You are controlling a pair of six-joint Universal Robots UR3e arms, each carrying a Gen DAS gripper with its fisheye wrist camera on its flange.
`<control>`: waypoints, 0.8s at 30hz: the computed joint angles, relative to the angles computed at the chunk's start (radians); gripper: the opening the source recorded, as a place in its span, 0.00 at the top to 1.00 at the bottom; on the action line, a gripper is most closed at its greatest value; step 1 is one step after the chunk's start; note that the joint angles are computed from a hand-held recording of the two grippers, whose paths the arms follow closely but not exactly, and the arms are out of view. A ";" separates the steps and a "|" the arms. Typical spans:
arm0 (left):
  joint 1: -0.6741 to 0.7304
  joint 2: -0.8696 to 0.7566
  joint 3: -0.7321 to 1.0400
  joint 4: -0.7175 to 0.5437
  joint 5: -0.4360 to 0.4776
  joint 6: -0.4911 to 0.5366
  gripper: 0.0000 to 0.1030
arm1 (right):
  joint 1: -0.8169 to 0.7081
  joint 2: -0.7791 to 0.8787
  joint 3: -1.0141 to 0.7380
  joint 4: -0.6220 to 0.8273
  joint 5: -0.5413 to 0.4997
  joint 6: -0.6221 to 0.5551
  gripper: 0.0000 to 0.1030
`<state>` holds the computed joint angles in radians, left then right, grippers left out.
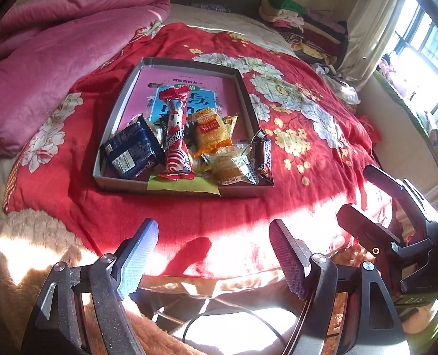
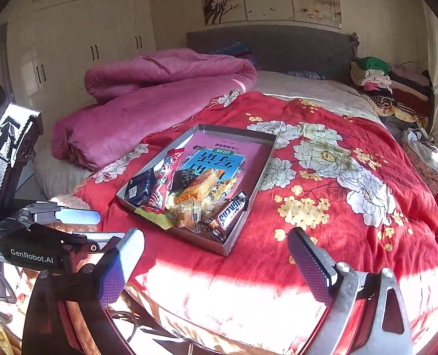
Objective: Organize snacks
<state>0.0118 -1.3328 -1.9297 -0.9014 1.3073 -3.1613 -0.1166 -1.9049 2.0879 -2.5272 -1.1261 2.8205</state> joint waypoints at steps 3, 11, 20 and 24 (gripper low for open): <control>-0.024 0.007 -0.003 0.018 0.034 -0.017 0.24 | -0.009 -0.024 0.017 0.000 0.000 -0.001 0.02; -0.040 0.010 0.007 0.018 0.062 -0.018 0.24 | -0.001 -0.039 0.029 -0.013 -0.021 0.005 0.02; -0.029 0.025 0.000 0.012 0.059 -0.013 0.24 | 0.019 -0.034 0.030 -0.038 -0.056 0.021 0.02; -0.025 0.028 0.002 0.006 0.059 -0.009 0.24 | 0.023 -0.033 0.031 -0.043 -0.059 0.019 0.02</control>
